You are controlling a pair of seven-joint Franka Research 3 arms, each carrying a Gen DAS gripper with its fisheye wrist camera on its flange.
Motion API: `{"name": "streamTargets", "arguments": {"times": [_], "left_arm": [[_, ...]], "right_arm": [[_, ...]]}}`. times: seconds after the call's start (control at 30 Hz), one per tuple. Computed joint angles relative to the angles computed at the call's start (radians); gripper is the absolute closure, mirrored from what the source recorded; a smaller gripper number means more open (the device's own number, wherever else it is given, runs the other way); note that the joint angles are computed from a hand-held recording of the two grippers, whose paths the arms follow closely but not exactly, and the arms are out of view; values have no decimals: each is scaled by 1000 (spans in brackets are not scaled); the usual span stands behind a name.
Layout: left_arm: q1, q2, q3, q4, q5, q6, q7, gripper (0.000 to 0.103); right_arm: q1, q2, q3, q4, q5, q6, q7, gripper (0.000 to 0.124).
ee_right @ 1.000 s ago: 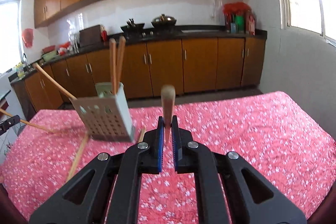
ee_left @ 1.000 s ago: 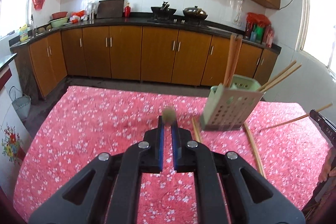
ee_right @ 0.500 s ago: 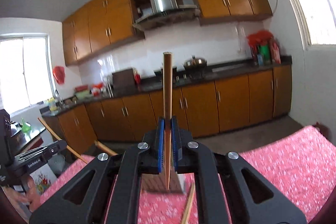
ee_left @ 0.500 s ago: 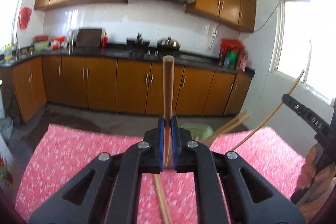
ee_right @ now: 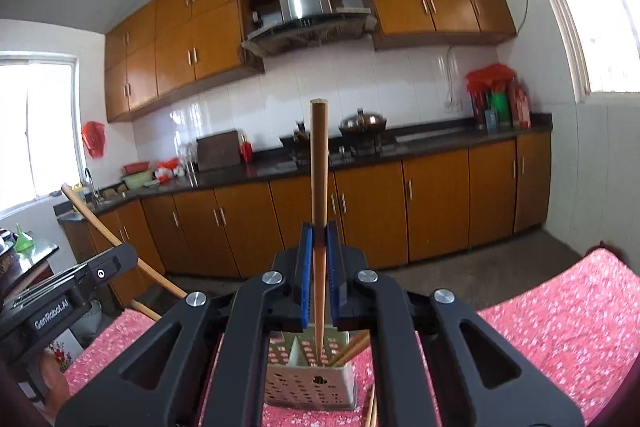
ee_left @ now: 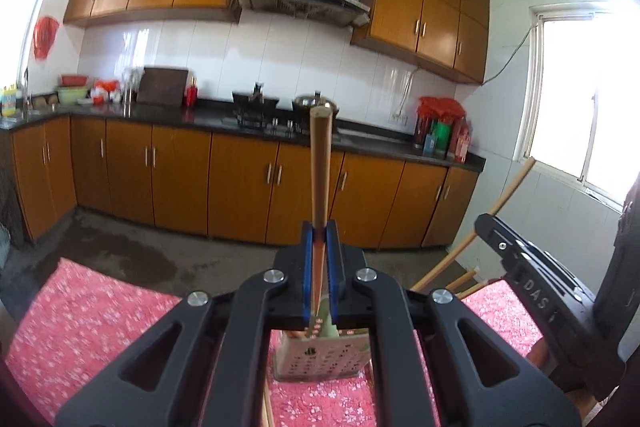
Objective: Organize utensils
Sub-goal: 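Open the left gripper over the grey holder while the right gripper releases its chopstick there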
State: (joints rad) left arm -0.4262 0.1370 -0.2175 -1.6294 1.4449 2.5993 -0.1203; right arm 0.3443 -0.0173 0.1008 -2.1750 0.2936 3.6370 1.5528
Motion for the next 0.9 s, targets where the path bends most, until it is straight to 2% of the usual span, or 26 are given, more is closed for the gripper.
{"name": "streamTargets", "arguments": {"times": [0.2, 0.23, 0.3, 0.4, 0.57, 0.7, 0.8, 0.87, 0.9], "left_arm": [[9, 31, 18, 0, -75, 35, 38, 95], [8, 31, 21, 2, -76, 32, 34, 94], [12, 19, 25, -14, -66, 43, 17, 92], [14, -4, 22, -36, -41, 37, -9, 87], [32, -101, -1, -125, 41, 13, -117, 78], [71, -225, -44, -257, 68, -41, -183, 76], [112, -306, -64, -377, 18, -44, -192, 75], [135, -327, -66, -449, -79, -37, -136, 75], [147, -330, -68, -475, -111, -27, -119, 75]], "right_arm": [[-13, 15, -8, 5, -99, -46, 88, 114], [-14, 10, -8, 0, -100, -47, 87, 113], [-14, 2, -8, -3, -98, -49, 88, 100], [-15, -23, -12, -18, -99, -43, 94, 97], [-18, -102, -11, -94, -51, 0, 57, 97], [-41, -176, 2, -178, 53, -16, -12, 97], [-105, -198, 58, -226, 196, -101, -126, 97], [-178, -183, 121, -236, 292, -205, -202, 97], [-235, -174, 175, -236, 327, -253, -227, 97]]}}
